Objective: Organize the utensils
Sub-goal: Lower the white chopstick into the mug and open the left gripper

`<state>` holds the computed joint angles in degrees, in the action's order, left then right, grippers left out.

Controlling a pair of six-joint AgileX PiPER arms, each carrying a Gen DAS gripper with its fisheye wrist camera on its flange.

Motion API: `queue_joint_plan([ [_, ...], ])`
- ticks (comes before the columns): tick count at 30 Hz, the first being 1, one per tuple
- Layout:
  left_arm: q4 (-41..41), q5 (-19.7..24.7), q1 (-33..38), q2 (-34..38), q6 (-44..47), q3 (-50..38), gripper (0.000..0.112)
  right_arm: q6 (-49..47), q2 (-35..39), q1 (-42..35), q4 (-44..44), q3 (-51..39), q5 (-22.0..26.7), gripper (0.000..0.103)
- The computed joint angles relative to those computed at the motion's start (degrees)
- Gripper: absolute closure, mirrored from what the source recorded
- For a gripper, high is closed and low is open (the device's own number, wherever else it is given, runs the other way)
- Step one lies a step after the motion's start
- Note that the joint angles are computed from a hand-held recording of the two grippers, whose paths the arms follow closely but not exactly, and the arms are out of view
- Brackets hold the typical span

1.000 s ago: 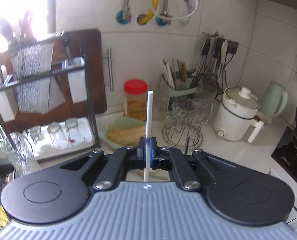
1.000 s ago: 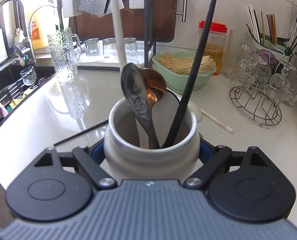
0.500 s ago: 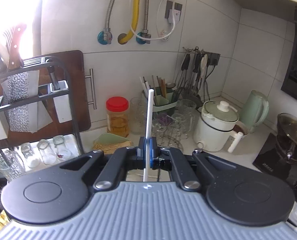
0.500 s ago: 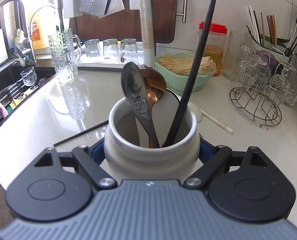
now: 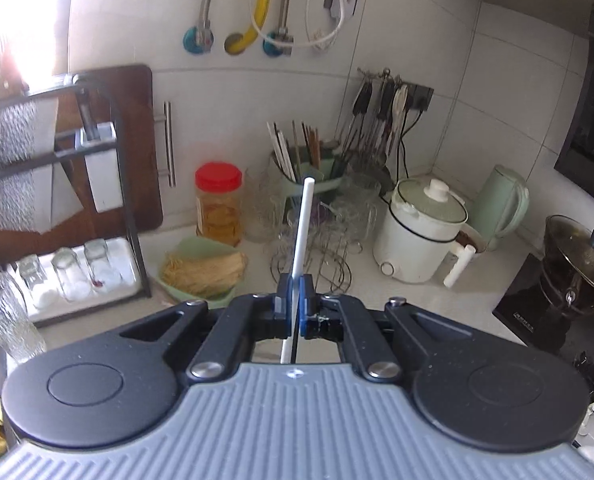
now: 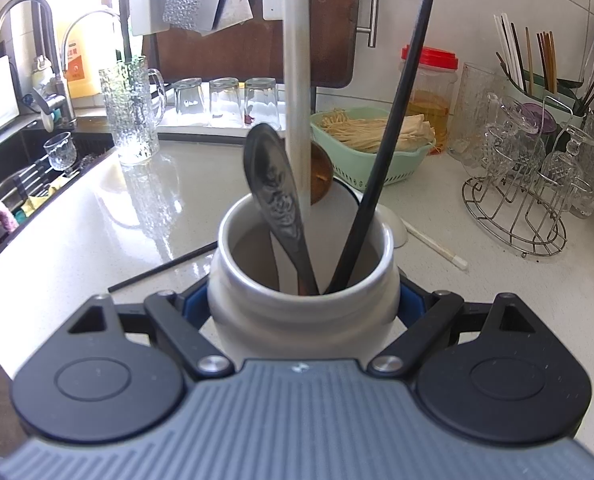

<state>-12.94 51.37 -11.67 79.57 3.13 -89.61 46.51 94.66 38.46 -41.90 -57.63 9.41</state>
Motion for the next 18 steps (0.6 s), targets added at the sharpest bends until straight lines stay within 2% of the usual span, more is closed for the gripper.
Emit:
queue_joint_plan([
  [6, 0.71, -2.57, -1.21, 1.02, -0.83, 4.72, 0.109, 1.11, -0.04, -0.08, -1.12, 0.23, -0.37, 0.012],
  [14, -1.24, -3.78, -0.40, 3.21, 0.90, 9.14, 0.109, 1.48, -0.21, -0.22, -1.68, 0.53, -0.68, 0.012],
  [18, -1.15, -4.57, -0.62, 3.86, 1.23, 10.93, 0.109, 4.84, -0.52, -0.05, -4.86, 1.00, -0.71, 0.012],
])
